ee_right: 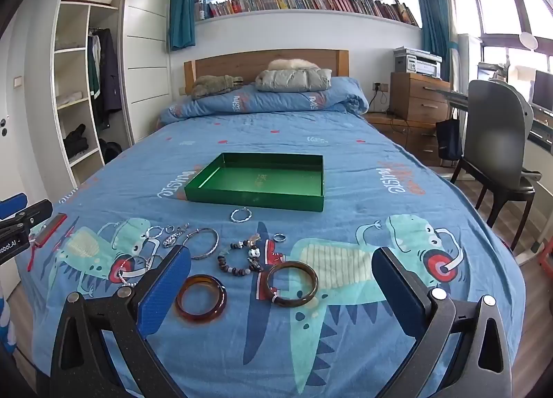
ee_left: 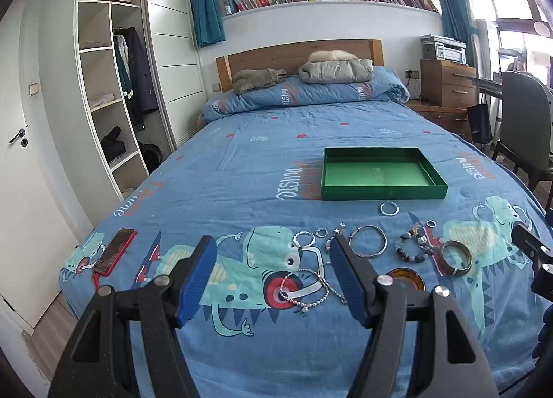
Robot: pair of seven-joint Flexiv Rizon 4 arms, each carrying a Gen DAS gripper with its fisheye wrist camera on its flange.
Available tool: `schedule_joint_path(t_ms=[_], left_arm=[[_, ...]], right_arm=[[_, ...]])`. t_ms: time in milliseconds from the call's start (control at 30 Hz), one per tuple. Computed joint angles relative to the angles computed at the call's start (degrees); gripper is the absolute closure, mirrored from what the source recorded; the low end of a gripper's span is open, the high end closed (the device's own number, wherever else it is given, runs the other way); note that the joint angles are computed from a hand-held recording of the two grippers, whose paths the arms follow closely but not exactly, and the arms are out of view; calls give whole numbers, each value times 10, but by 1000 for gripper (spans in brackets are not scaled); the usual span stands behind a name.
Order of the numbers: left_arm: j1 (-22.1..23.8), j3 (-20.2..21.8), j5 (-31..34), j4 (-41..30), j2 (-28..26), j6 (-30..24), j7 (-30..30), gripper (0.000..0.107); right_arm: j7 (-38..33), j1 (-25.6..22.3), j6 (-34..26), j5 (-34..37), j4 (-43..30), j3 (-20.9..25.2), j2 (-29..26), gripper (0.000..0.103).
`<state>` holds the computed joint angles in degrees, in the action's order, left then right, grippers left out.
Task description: Organize jewelry
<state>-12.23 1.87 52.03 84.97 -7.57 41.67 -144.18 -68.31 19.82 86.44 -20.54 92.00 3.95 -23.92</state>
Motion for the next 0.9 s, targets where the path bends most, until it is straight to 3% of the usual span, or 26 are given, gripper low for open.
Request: schedule_joint_path(t_ms=[900], left_arm=[[-4, 0, -8, 0, -5, -6, -1, 41]], right_arm=[[-9, -9, -10, 22, -4, 14, -2, 0]])
